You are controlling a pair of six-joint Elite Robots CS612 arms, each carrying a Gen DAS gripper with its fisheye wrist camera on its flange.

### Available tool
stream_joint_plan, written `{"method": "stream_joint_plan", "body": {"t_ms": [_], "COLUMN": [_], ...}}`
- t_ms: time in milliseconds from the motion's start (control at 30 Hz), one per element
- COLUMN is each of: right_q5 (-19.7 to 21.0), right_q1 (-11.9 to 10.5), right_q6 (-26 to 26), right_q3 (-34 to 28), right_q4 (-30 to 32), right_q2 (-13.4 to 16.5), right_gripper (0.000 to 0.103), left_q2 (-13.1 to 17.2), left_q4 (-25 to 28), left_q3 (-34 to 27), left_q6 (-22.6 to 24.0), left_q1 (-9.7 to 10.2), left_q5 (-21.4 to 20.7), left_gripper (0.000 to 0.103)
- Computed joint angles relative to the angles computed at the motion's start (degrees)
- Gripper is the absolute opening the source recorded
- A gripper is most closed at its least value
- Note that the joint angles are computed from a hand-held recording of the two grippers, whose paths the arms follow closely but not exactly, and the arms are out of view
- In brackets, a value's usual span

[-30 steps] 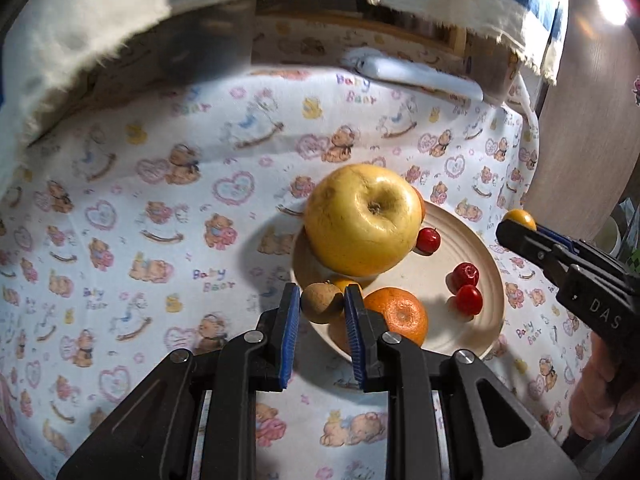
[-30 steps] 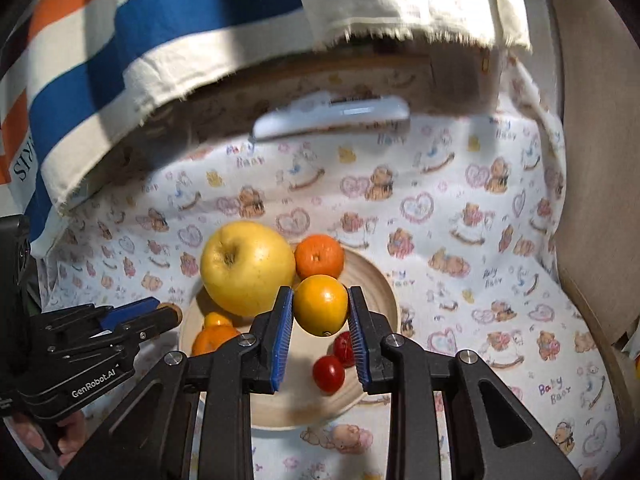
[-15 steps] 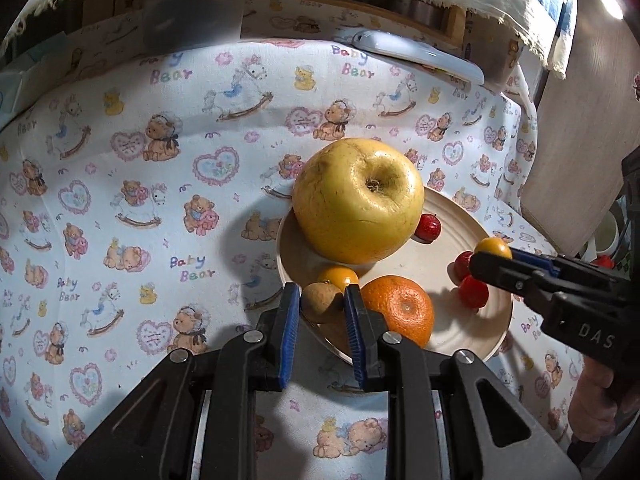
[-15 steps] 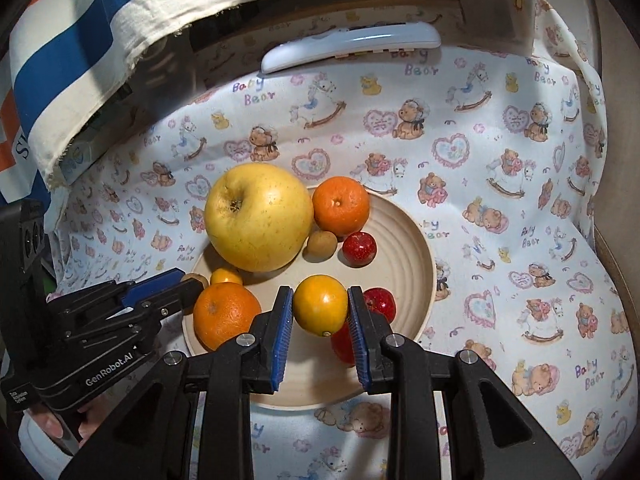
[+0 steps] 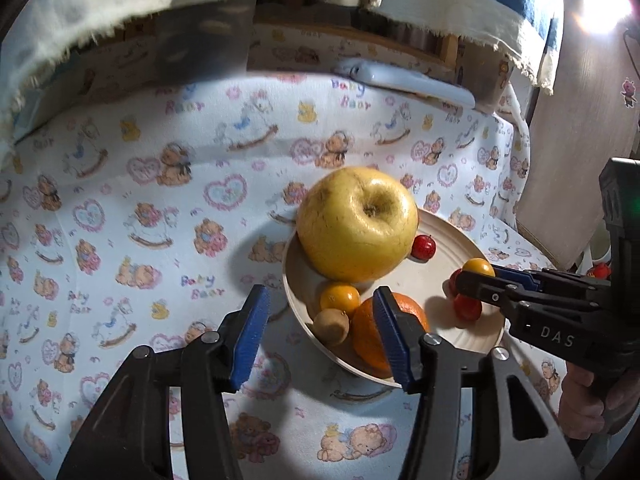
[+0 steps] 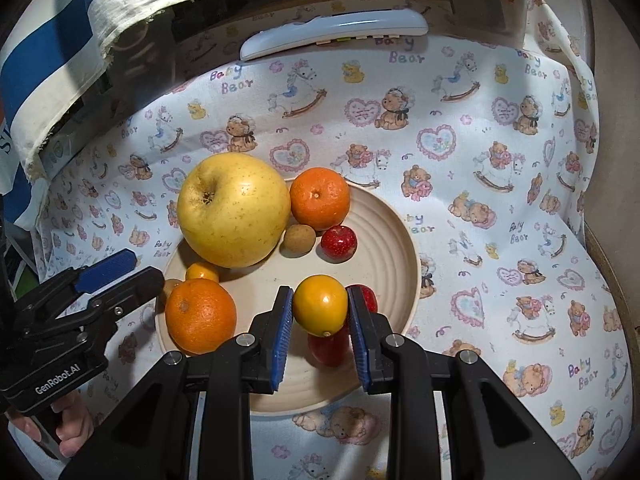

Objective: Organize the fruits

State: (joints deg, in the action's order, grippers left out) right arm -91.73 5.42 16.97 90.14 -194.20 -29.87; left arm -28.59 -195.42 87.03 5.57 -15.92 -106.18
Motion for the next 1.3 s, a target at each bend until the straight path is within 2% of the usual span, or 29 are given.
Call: {"method": "stream_joint_plan", "body": {"t_ms": [133,433,500,567,733,867,933,1000,1033,1133,1200,1300], "right_q5": [-0.2,-1.3,-1.5,-2.1,-3.2,-5.3,-5.9,-7.5,-8.6,-9.7,-9.5,-11.1], "right_q1": [0.0,0.2,0.2,0.3,0.6,1.4,1.8,2.5,2.9,3.7,4.0,4.7], "right_q6": [0.0,-0.1,0.0,0.3,0.0,-1.3,-2.2,-3.1,-3.7,-6.0,-7.0,-8.2], "right_q3": [-0.1,-0.1,0.1,0.4,1.6,2.7,3.2,3.6,3.7,4.2,4.7,4.8], "right_q4": [0.4,0.6,0.0,-1.6,-6.1,-12.0,-14.9,-19.1,-21.4,-25.5,-27.6,-31.2], "right_q2": [0.0,0.0,-0.1,-0.1,-0.7,-1.2,-1.3,-1.2,-1.0,-0.9,-0.8,-0.1], "right_gripper": [0.028,0.030,0.037,0.045,0.045,0.046,0.049,0.063,0.066,0.069,0.084,0.097], "left_q2": [0.1,0.2,0.1,0.2,-0.3,-1.4,-2.1,-2.6,-2.8,-3.1,-3.1,-3.5], "left_q4": [-0.9,-4.2,-5.7,-8.1,-16.5,-22.8,-25.8,-29.2,-30.7,-34.9,-37.5,-37.8], "left_q3": [0.2,0.9,1.3,1.8,3.5,5.7,7.0,8.2,8.8,10.2,10.9,12.0], "left_q6": [0.7,1.2,1.1,0.3,-2.6,-2.7,-2.3,-2.3,-2.2,-1.5,-1.7,-2.4], "left_q1": [-0.31,-0.59,-0.64,-0.70,-0.50,-0.16,0.03,0.35,0.45,0.77,1.05,1.44], "left_q5": [1.9,3.1,3.7,4.5,6.5,8.0,8.9,9.3,9.6,10.1,10.1,9.9], "left_gripper": [0.053,0.056,0.056,0.056,0.056,0.056,0.063,0.078,0.082,0.094,0.102,0.102]}}
